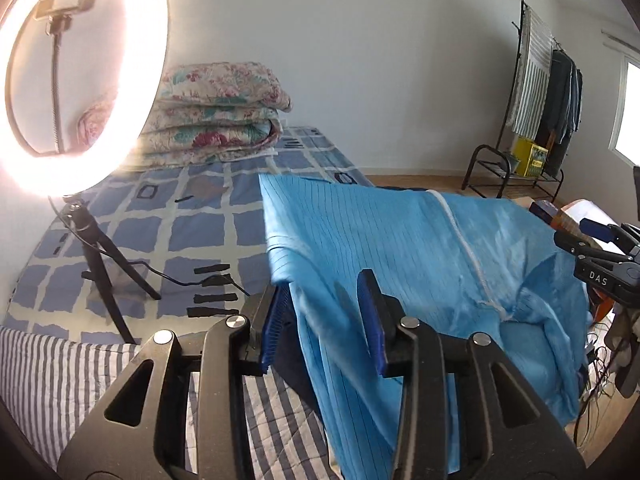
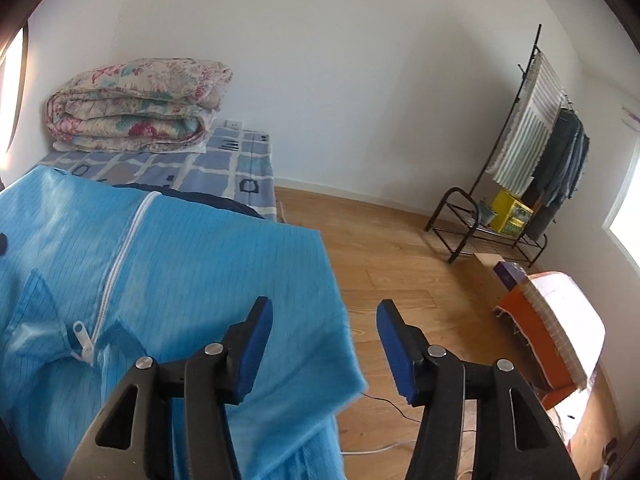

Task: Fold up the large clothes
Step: 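Lift the folded coat with both grippers and carry it onto the navy clothes pile, then lower the coat onto the pile and open both grippers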

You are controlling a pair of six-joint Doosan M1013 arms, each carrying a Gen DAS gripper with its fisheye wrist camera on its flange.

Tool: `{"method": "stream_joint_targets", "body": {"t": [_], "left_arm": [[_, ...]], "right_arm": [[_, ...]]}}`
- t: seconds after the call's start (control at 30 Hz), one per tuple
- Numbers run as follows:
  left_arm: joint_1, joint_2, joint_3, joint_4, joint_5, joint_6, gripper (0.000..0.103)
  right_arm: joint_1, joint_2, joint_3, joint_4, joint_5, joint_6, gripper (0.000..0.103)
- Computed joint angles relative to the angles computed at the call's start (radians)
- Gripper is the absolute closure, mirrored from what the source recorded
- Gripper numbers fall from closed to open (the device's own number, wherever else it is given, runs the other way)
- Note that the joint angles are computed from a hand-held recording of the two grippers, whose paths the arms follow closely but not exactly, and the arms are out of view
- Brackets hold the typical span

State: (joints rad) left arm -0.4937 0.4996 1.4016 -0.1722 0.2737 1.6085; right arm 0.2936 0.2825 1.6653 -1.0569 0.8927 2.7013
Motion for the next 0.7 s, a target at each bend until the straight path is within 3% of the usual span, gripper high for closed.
{"method": "stream_joint_targets", "body": {"t": [0.17, 0.23, 0.3, 0.33, 0.37, 0.4, 0.43, 0.5, 0.57, 0.63, 0.7], "left_arm": [[0.015, -0.08, 0.087, -0.151, -0.039, 0.138, 0.066], [0.021, -0.12, 0.129, -0.214, -0.048, 0.207, 0.066], [0.028, -0.165, 0.176, -0.228, -0.059, 0.232, 0.066], [0.03, -0.189, 0.198, -0.198, -0.065, 0.214, 0.066], [0.032, -0.21, 0.217, -0.177, -0.072, 0.199, 0.066], [0.038, -0.236, 0.24, -0.172, -0.083, 0.197, 0.066], [0.044, -0.258, 0.261, -0.175, -0.088, 0.205, 0.066], [0.057, -0.291, 0.282, -0.11, -0.055, 0.142, 0.066], [0.077, -0.322, 0.299, -0.173, -0.016, 0.195, 0.065], [0.097, -0.371, 0.338, -0.245, -0.011, 0.248, 0.064], [0.108, -0.415, 0.369, -0.247, 0.01, 0.238, 0.054]], "right_arm": [[0.028, -0.052, 0.047, -0.007, 0.07, 0.045, 0.045], [0.034, -0.082, 0.078, 0.01, 0.053, 0.034, 0.044], [0.017, -0.097, 0.091, 0.158, 0.025, -0.092, 0.036], [0.014, -0.083, 0.091, 0.218, 0.064, -0.152, 0.039], [0.022, -0.06, 0.08, 0.225, 0.154, -0.178, 0.042], [0.039, -0.048, 0.088, 0.181, 0.215, -0.163, 0.044], [0.05, -0.056, 0.109, 0.149, 0.223, -0.119, 0.044], [0.047, -0.098, 0.14, 0.186, 0.177, -0.046, 0.044], [0.058, -0.156, 0.176, 0.168, 0.116, 0.036, 0.044], [0.08, -0.197, 0.196, 0.137, 0.114, 0.088, 0.044], [0.099, -0.233, 0.209, 0.15, 0.112, 0.095, 0.044]]}}
